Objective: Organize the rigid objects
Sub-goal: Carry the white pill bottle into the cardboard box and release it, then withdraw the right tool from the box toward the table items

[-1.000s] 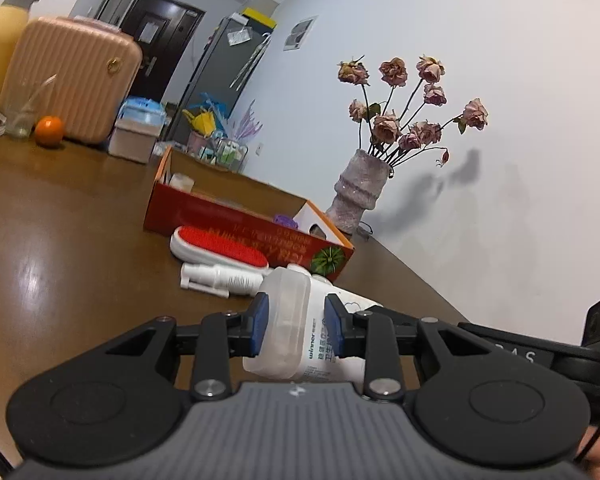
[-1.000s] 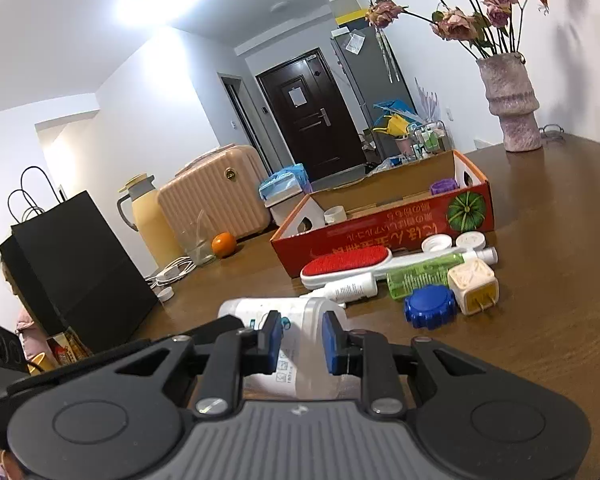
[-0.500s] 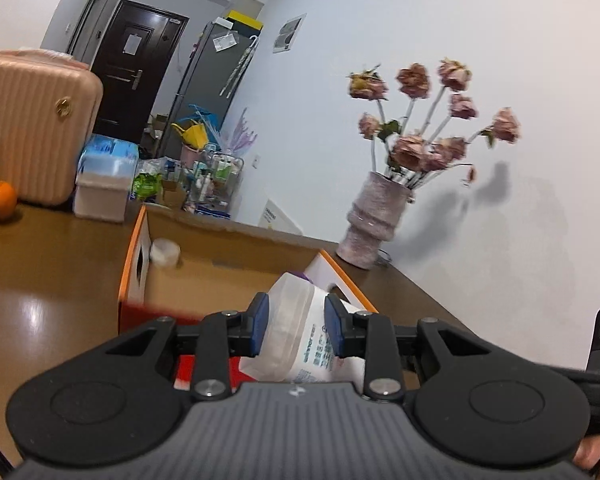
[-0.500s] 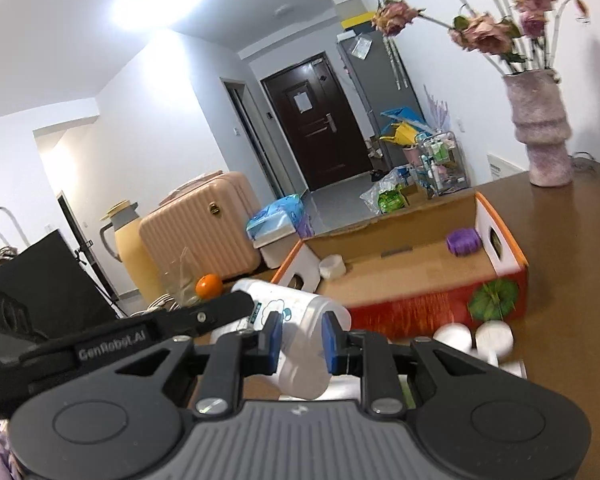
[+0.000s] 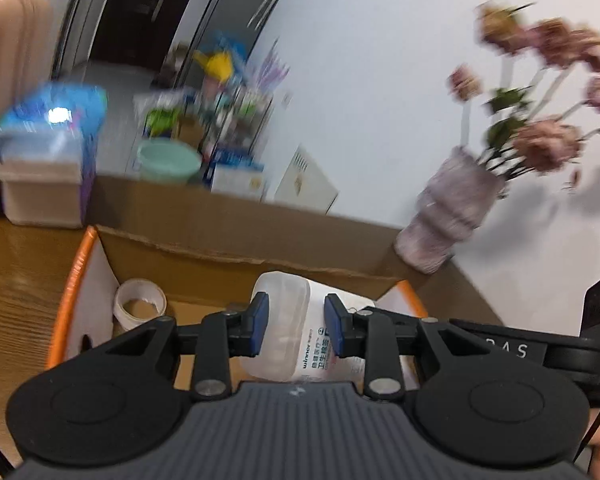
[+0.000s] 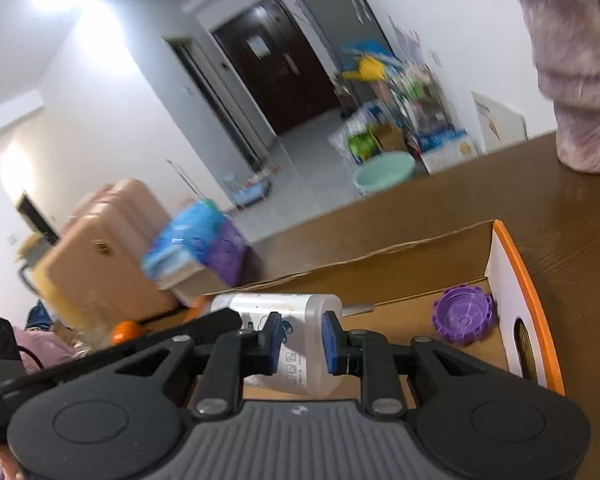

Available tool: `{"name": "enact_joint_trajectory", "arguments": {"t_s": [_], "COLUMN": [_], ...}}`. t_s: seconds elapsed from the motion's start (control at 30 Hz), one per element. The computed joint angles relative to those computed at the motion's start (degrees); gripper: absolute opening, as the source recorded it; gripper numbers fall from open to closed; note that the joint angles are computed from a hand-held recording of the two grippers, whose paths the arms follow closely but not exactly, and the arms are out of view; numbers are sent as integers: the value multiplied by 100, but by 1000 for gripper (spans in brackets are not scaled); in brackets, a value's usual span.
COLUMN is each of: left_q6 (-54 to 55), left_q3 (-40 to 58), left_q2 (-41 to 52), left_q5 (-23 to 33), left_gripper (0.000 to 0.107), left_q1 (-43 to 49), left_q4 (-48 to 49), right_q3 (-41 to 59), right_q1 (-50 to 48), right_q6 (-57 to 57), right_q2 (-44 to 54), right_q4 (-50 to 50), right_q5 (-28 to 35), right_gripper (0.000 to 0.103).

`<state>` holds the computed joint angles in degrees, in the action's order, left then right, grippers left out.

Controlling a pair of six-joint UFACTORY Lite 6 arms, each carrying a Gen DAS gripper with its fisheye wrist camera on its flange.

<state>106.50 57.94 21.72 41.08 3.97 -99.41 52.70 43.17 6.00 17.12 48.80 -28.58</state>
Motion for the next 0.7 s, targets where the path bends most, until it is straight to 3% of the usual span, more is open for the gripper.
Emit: {"name": "enact_joint_trajectory", "arguments": {"t_s": [0.1,0.23,0.33,0.4,0.53,0.7], "left_q6": [-583,-1178,-909,-404,603,1945], "left_q3": [890,1638,1467,1111,-58,-1991], "left_q2": [835,1540,1415,1129,42,-2086], "left_q5": [-523,-774,-659,-532,-484,448], "left_gripper": [30,33,42,51,59,79], "left_q1": [-317,-514,-424,-318,-91,994], "left_q4": [499,958,811,473,-122,-63], "right_q3": [740,1528,1453,1273,632,-190], "right_q1": [-493,-719,-837,-837,-641,54], "right_q6": [-186,-1249,-274,-17,-169,-1763], "right_q2": [740,1480,1544,1442,788,-453], "right_q4": [-223,499,-380,-667,-397,1089], "right_q5": [538,862,877,773,456,134], "right_gripper": [21,22,23,28,31,36]}}
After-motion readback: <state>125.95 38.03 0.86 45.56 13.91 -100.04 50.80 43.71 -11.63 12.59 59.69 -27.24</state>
